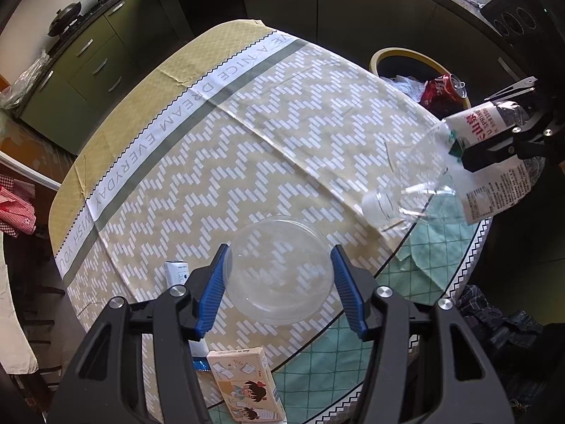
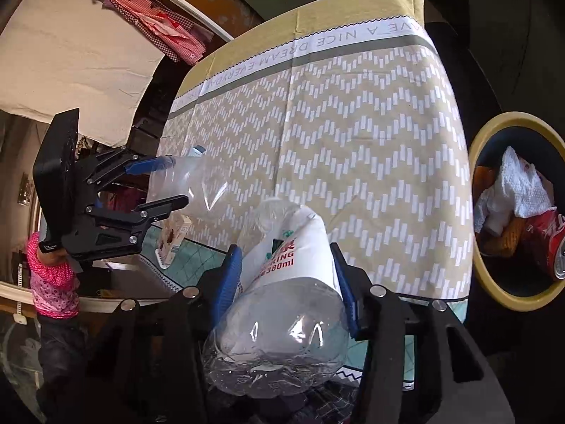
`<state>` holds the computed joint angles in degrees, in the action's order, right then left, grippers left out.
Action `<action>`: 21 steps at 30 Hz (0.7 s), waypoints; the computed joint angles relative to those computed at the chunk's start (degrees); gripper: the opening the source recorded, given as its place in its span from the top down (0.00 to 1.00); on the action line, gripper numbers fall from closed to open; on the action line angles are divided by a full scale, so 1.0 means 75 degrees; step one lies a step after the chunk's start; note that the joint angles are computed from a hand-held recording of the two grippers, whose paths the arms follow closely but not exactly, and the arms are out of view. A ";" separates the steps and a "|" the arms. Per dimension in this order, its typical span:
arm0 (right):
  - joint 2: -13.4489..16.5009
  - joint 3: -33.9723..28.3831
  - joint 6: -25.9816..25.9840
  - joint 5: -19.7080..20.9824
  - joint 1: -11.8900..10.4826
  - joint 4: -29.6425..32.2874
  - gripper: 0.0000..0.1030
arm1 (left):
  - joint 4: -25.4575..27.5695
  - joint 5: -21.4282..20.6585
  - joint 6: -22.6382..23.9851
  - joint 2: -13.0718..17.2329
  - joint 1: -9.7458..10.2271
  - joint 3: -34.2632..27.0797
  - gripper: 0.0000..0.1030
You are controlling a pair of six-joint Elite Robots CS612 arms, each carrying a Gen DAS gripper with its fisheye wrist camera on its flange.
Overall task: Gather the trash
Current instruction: 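Carry the water bottle into the bin with right tool while left tool grasps the clear cup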
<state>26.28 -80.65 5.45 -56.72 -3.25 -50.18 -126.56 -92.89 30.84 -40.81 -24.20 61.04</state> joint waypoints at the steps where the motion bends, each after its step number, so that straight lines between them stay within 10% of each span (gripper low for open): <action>1: -0.0040 0.0089 -0.0009 -0.0076 0.0036 0.0000 0.52 | -0.0002 0.0009 -0.0006 -0.0006 0.0007 0.0003 0.46; 21: -0.0712 0.0795 -0.0611 -0.0988 0.0253 -0.0148 0.52 | -0.0125 -0.0102 -0.0079 -0.0047 0.0147 0.0082 0.46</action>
